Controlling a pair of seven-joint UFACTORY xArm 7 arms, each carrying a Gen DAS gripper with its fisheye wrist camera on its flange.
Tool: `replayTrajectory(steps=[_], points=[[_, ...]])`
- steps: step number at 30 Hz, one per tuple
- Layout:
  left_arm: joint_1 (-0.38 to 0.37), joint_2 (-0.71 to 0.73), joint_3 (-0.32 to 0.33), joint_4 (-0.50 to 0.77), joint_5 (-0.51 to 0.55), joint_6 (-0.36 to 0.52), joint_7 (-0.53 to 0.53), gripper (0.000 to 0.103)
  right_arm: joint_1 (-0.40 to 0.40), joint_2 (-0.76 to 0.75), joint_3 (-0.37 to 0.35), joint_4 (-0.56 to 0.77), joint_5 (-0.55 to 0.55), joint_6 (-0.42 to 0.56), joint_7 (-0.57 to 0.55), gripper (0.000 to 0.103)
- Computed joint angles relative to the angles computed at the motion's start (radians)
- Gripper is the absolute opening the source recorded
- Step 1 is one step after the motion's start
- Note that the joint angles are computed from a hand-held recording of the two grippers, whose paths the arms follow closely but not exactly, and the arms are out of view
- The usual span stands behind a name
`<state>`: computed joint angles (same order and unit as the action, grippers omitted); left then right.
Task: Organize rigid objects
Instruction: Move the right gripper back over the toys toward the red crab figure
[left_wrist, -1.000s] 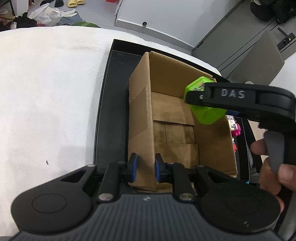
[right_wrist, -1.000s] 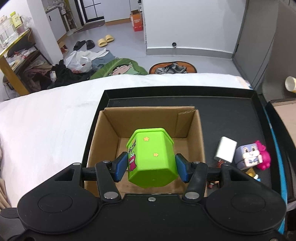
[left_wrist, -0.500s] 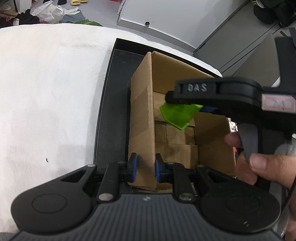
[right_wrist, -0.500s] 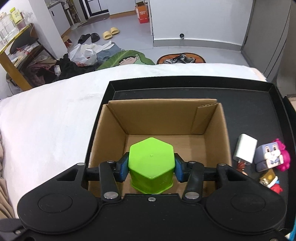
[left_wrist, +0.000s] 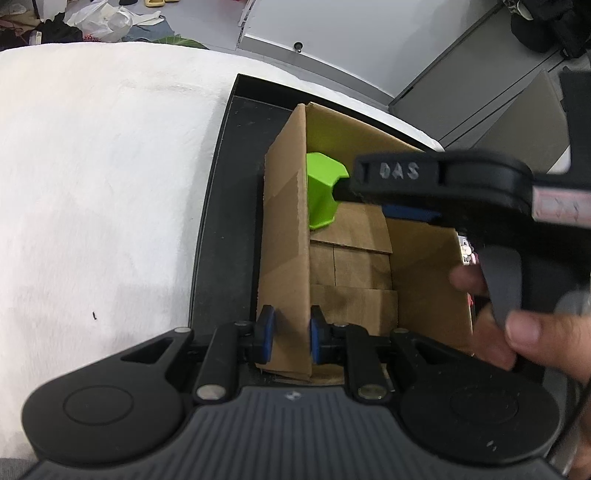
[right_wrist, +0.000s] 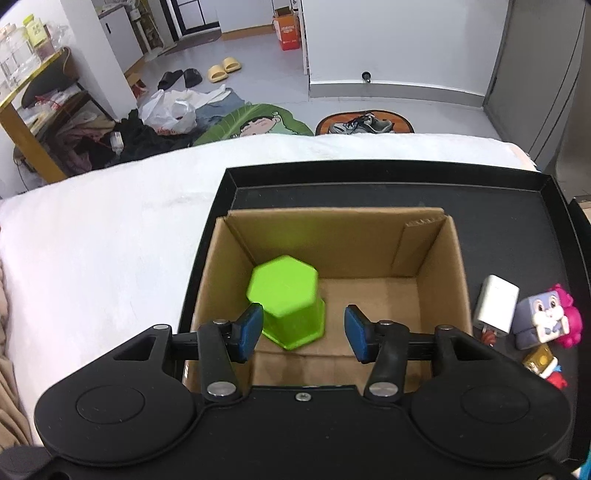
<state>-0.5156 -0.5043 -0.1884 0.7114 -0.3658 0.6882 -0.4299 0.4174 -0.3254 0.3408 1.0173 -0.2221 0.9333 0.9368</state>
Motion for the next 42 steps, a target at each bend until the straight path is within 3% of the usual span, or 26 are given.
replayTrajectory(steps=[9, 13, 42], points=[[-0.001, -0.001, 0.002, 0.0, -0.001, 0.003, 0.003, 0.018, 0.014, -0.052, 0.003, -0.001, 0.031, 0.084, -0.052, 0.05], [0.004, 0.012, -0.003, 0.016, 0.011, 0.016, -0.003, 0.018, 0.006, -0.104, 0.004, -0.021, 0.036, 0.101, -0.055, 0.058], [0.018, 0.048, -0.033, 0.05, 0.074, 0.04, -0.058, 0.018, -0.1, -0.375, -0.017, -0.136, 0.105, 0.169, -0.168, 0.062]])
